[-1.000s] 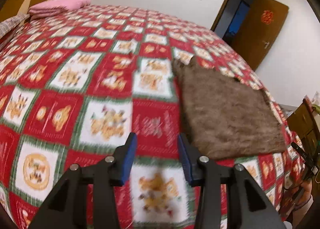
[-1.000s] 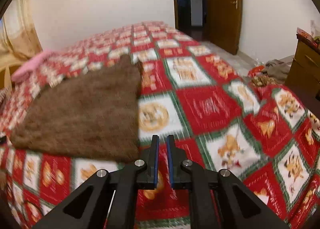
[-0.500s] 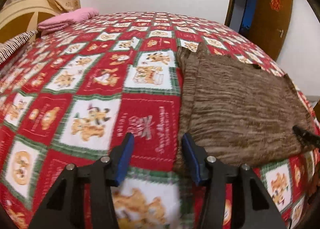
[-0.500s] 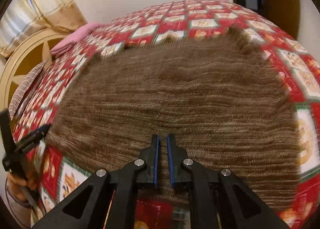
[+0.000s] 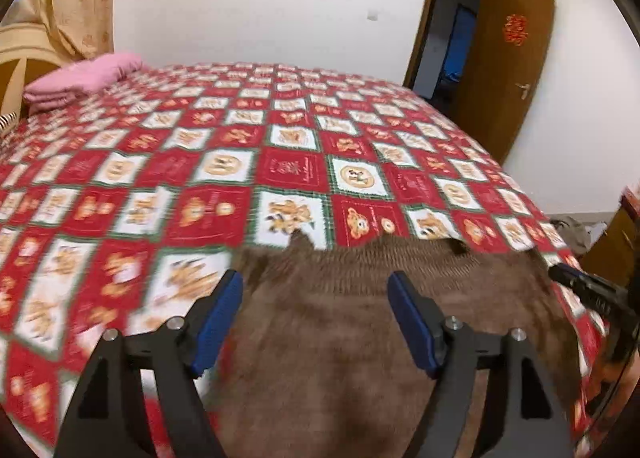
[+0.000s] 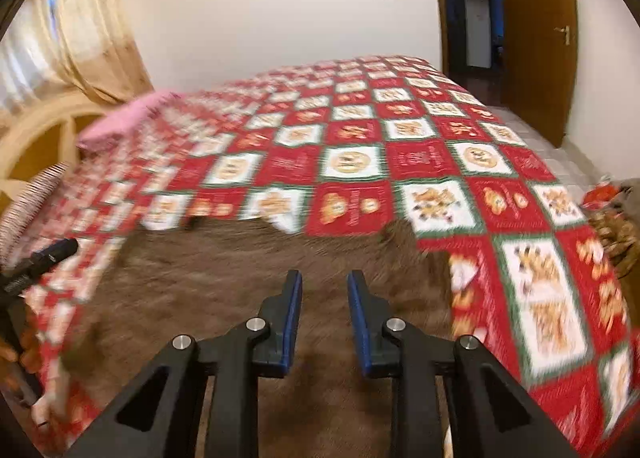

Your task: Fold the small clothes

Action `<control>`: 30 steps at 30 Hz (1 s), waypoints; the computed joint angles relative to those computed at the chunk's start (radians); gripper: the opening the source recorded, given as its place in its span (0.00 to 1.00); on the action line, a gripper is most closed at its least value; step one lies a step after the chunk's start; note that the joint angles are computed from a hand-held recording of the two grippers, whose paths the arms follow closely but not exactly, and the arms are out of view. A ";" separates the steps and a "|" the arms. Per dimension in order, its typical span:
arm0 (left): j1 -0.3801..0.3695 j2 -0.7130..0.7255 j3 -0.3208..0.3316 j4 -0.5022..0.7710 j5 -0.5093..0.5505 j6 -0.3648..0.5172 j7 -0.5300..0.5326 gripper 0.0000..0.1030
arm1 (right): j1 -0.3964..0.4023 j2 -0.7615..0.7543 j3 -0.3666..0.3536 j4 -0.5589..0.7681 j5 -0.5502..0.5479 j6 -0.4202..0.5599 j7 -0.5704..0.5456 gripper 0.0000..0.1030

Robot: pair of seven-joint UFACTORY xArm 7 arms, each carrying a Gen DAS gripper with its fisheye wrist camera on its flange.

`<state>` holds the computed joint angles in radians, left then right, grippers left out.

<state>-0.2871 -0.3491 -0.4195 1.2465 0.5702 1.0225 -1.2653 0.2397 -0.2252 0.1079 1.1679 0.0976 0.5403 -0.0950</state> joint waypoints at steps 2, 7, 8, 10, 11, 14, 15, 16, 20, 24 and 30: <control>0.008 0.068 0.022 0.012 0.014 0.009 -0.029 0.75 | -0.021 0.073 0.013 0.046 -0.090 0.007 0.045 0.24; -0.007 -0.020 0.132 -0.159 -0.090 -0.087 -0.164 0.73 | -0.027 0.132 -0.058 0.034 0.000 -0.046 0.001 0.24; 0.028 -0.049 0.111 -0.181 -0.097 -0.099 -0.178 0.70 | -0.049 0.134 -0.046 0.037 0.048 -0.047 -0.030 0.24; 0.053 -0.068 0.096 -0.199 -0.121 -0.105 -0.185 0.69 | -0.046 0.133 -0.052 0.027 0.095 -0.066 -0.052 0.24; 0.064 -0.068 0.082 -0.193 -0.117 -0.091 -0.192 0.69 | -0.046 0.131 -0.053 0.025 0.113 -0.069 -0.058 0.24; 0.077 -0.030 0.049 -0.143 -0.098 -0.024 -0.182 0.69 | -0.033 0.124 -0.085 0.018 0.325 -0.068 -0.173 0.24; 0.075 -0.033 0.053 -0.146 -0.099 -0.027 -0.184 0.70 | -0.031 0.122 -0.100 0.019 0.414 -0.054 -0.218 0.24; 0.069 -0.058 0.069 -0.174 -0.114 -0.062 -0.194 0.70 | -0.041 0.123 -0.099 0.023 0.485 -0.037 -0.248 0.24; 0.053 -0.191 0.151 -0.325 -0.237 -0.285 -0.185 0.70 | -0.072 0.099 -0.149 0.033 0.778 0.108 -0.272 0.26; 0.067 -0.348 0.111 -0.369 -0.277 -0.225 -0.132 0.70 | -0.071 -0.066 -0.093 -0.100 0.635 0.017 -0.233 0.26; 0.072 -0.451 -0.034 -0.366 -0.318 -0.053 -0.063 0.78 | 0.040 -0.267 0.023 -0.286 0.452 -0.033 -0.177 0.26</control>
<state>-0.2148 -0.8004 -0.4534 0.8802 0.2519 0.9695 -1.3283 0.2792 -0.4921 0.1309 0.8818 0.5491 0.5076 -0.2724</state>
